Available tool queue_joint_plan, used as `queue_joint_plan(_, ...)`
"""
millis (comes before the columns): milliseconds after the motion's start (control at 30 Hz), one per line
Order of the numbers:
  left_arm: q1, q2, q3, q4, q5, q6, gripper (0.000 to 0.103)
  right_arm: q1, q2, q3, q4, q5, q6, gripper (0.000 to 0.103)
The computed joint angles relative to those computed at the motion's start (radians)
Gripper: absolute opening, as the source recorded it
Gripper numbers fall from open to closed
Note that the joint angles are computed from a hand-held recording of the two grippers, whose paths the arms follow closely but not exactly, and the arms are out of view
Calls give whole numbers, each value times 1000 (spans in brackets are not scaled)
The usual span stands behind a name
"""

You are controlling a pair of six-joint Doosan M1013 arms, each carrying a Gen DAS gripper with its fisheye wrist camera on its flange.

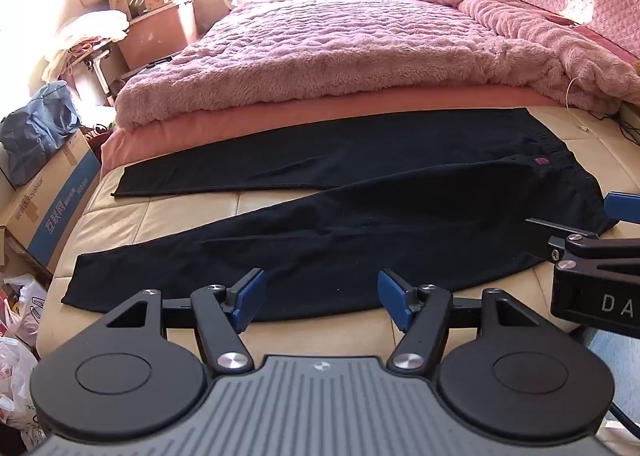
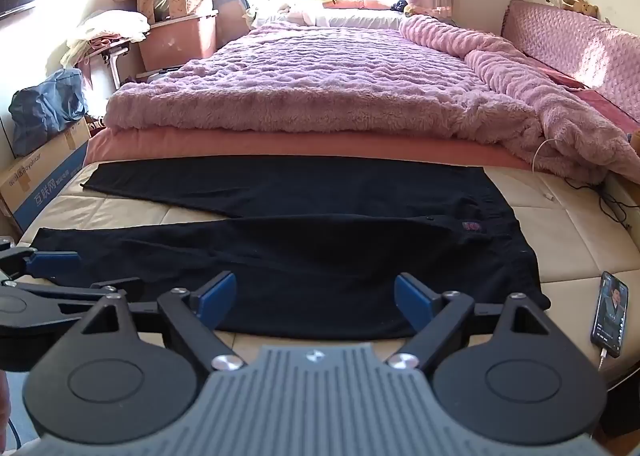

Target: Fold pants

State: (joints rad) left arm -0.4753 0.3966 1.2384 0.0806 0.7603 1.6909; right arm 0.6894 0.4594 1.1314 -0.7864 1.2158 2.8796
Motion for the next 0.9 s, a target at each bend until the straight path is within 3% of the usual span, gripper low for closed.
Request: queue_joint_plan(900,1,-3,-5,-8,5,-9,76,0,1,-8,3,8,-8,83)
